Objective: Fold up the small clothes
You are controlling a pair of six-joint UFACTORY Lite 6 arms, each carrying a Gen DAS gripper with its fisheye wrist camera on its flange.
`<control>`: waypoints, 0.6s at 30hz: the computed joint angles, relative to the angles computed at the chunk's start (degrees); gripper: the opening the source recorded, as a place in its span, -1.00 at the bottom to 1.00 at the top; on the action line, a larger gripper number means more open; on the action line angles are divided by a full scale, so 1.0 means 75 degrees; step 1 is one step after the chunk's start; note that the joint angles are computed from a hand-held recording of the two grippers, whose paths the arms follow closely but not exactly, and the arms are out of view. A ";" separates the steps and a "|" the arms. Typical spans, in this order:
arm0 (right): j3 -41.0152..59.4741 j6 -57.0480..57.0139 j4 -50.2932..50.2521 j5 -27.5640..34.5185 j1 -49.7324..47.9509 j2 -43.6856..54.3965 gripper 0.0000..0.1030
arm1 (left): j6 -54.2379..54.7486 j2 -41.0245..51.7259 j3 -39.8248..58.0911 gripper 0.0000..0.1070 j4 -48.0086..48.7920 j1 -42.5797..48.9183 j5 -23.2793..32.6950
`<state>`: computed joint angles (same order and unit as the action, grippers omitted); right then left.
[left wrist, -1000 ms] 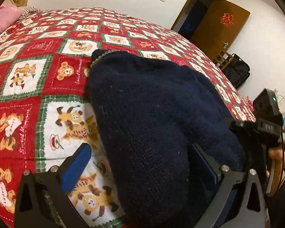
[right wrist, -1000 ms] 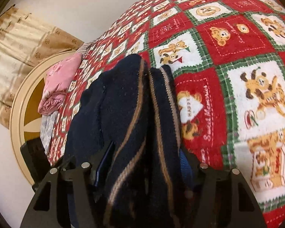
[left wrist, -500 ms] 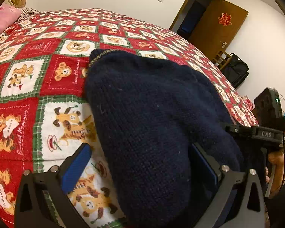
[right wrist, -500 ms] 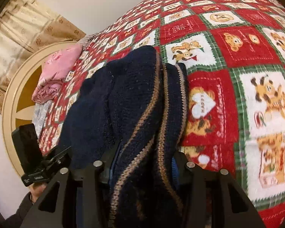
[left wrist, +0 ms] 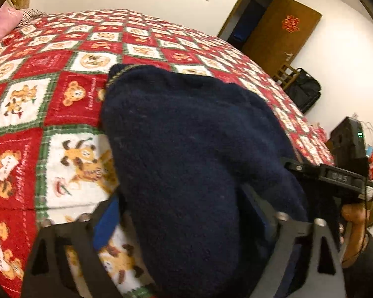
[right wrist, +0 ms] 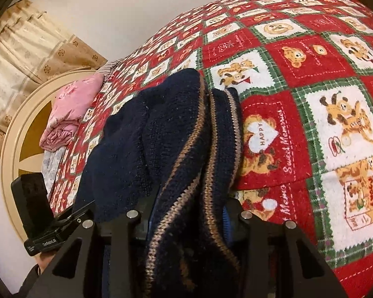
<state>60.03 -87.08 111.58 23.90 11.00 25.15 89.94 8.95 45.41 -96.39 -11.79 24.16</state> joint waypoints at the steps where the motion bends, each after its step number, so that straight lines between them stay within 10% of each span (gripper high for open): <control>1: -0.0082 -0.0006 -0.0051 0.0192 -0.0156 -0.0004 -0.21 | 0.0023 -0.0024 -0.0015 0.55 -0.0017 -0.0012 -0.0012; 8: -0.0809 -0.0904 0.0871 0.0039 -0.0039 -0.0739 -0.35 | 0.0006 -0.0764 -0.0359 -0.15 0.0014 -0.0177 -0.0266; 18: -0.2093 -0.2151 0.2692 -0.0030 0.0598 -0.2427 -0.38 | -0.1616 -0.2938 -0.1255 -0.23 0.1287 -0.0246 -0.0523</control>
<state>44.33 -103.21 131.77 23.67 15.48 6.95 77.82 -13.08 35.99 -86.74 -13.63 20.24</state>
